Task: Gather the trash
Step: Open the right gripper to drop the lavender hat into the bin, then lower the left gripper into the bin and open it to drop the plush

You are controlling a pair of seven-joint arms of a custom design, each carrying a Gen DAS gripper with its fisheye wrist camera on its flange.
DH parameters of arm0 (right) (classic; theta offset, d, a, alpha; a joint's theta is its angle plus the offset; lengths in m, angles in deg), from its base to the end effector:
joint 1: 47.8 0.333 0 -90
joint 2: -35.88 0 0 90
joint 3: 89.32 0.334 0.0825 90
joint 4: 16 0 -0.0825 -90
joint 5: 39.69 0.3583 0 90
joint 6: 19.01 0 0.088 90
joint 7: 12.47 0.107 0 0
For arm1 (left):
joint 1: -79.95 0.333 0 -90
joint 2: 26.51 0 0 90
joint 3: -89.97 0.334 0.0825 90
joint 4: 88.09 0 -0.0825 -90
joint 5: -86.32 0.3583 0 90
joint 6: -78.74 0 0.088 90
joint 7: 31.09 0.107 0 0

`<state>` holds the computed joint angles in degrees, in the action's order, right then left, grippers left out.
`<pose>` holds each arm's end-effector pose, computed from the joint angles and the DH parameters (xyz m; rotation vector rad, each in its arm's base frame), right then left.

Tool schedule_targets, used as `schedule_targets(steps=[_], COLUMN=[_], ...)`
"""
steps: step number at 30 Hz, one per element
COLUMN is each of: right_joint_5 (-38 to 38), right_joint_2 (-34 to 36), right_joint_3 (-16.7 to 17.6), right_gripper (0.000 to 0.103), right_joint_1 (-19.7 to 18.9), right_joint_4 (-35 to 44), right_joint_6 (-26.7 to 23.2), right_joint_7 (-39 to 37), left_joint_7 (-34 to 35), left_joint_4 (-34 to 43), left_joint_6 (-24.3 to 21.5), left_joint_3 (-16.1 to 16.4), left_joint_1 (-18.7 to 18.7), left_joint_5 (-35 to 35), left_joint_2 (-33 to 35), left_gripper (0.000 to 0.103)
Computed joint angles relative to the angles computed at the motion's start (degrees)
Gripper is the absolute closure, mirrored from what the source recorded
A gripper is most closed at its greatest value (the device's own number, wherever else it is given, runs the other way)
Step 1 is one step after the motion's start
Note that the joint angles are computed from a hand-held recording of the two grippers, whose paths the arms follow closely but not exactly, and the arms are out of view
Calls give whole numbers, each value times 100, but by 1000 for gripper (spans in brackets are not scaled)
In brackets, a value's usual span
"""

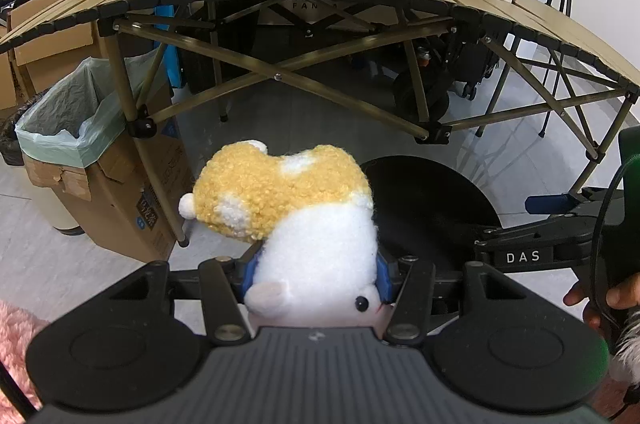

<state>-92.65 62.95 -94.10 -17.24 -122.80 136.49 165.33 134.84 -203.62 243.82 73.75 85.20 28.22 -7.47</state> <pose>0.5723 0.3144 0.3266 -1.5821 2.0983 -0.6511 0.6104 -0.0562 0.3652 -1.3115 2.3385 -0.9293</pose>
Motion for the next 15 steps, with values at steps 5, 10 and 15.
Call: schedule_targets(steps=[5,10,15], right_joint_5=[-124,-242,-405], right_joint_2=[-47,-106,-207], right_joint_3=[-34,-17,7], right_gripper=[0,0,0], right_joint_1=[46,61,58], right_joint_4=[-47,-72,-154], right_joint_6=[-78,-261,-463], right_joint_7=[73,163,361], left_joint_7=[-2,-58,-146], left_joint_4=[-18,-42,-65], left_joint_6=[20,73,149], left_joint_3=[0,0,-35], left_joint_1=[-17,-72,-119], left_joint_5=[80,234,422], left_joint_2=[8,18,44], left_gripper=[50,50,50])
